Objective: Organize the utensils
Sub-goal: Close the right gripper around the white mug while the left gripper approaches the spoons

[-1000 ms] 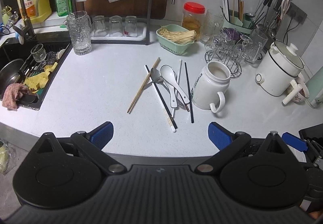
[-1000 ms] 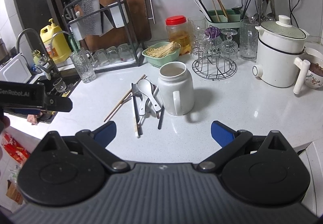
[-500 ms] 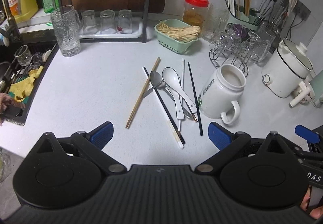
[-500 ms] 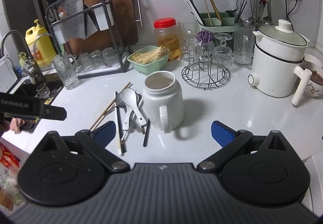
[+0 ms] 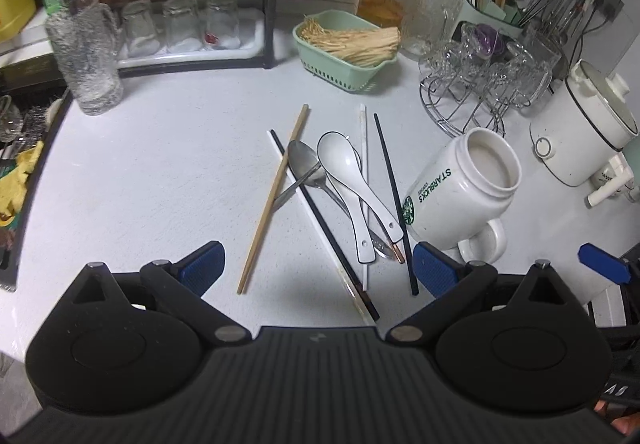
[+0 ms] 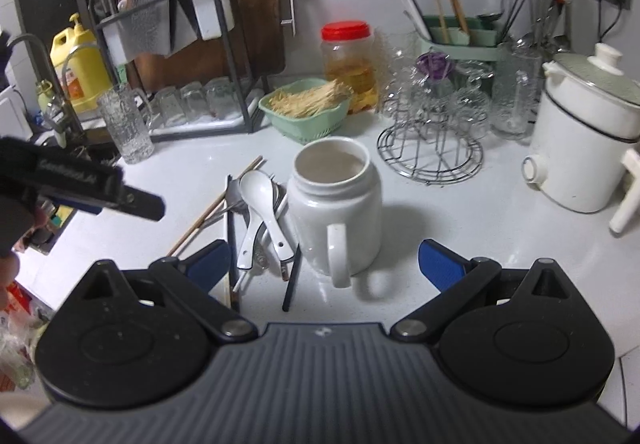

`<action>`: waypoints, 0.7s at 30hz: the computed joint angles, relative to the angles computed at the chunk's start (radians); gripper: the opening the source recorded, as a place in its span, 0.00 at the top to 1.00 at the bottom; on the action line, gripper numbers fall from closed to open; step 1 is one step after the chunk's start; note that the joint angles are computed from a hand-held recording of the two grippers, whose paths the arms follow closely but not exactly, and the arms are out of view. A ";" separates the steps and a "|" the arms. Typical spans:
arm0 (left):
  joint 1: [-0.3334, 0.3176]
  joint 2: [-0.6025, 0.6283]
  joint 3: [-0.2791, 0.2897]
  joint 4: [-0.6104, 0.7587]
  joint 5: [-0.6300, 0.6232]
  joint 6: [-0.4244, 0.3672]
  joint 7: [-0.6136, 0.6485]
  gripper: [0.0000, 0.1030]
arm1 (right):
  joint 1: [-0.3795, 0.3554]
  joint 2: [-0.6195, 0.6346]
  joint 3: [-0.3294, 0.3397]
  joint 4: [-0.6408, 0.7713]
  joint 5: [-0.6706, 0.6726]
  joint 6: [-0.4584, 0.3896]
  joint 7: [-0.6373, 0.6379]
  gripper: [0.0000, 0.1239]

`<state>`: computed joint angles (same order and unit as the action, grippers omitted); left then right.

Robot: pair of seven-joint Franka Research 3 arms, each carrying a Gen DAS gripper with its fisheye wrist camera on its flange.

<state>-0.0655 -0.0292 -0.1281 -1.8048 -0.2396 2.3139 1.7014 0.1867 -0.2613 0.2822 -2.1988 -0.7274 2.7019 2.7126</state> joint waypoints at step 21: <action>0.106 0.373 -0.098 0.333 -0.224 -0.034 0.121 0.03 | 0.164 0.301 -0.150 0.307 -0.149 -0.206 0.019 0.18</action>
